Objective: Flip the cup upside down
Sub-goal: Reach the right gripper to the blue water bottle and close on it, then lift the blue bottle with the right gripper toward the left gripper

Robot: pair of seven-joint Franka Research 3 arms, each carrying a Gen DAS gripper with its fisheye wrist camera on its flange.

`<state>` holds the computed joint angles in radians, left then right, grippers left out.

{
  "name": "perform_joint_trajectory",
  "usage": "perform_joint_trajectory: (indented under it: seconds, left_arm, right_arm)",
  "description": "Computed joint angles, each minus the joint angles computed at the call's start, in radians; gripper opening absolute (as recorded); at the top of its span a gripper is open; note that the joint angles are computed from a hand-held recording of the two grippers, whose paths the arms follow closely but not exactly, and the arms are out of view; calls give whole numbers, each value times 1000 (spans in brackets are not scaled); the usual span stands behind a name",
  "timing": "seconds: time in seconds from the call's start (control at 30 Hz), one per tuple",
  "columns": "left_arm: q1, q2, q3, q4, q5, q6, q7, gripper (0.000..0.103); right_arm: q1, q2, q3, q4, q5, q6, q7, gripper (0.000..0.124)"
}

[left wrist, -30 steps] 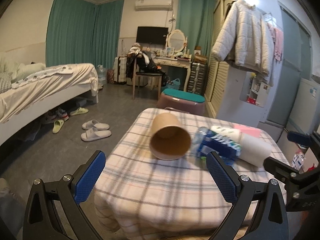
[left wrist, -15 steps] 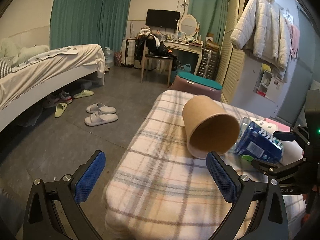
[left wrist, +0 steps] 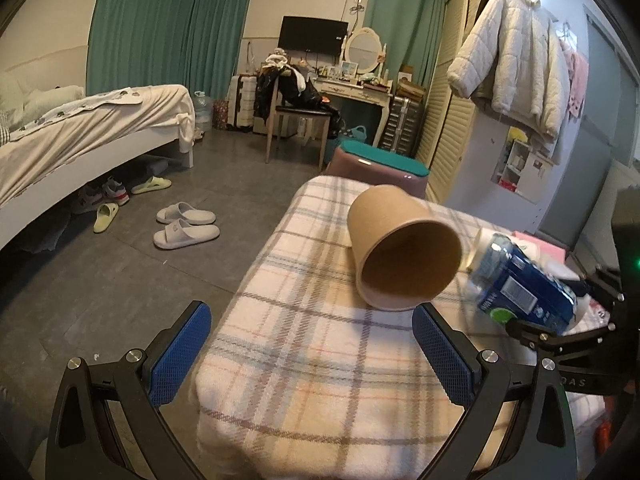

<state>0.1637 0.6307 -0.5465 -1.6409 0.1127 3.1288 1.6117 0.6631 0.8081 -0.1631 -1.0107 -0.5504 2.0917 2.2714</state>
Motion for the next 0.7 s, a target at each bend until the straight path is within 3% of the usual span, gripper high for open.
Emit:
perform_joint_trajectory:
  seconds: [0.23,0.37,0.5,0.7]
  left_arm:
    - [91,-31,-113,-69,6,13,49,103]
    - [146,-51,-178,-113,14,25,90,103]
    - [154,-78,-181,-143,26,34,94,103]
    - [111,-121,-122,-175,35,41,65,103]
  right_arm:
    - [54,-141,9,-186,3,-37,368,73]
    - [59,-174,36,-236,-9,-28,502,73]
    - [60,-190,51,-270,-31,-13,575,73]
    - [46,-204,64,-312,-53,33,608,73]
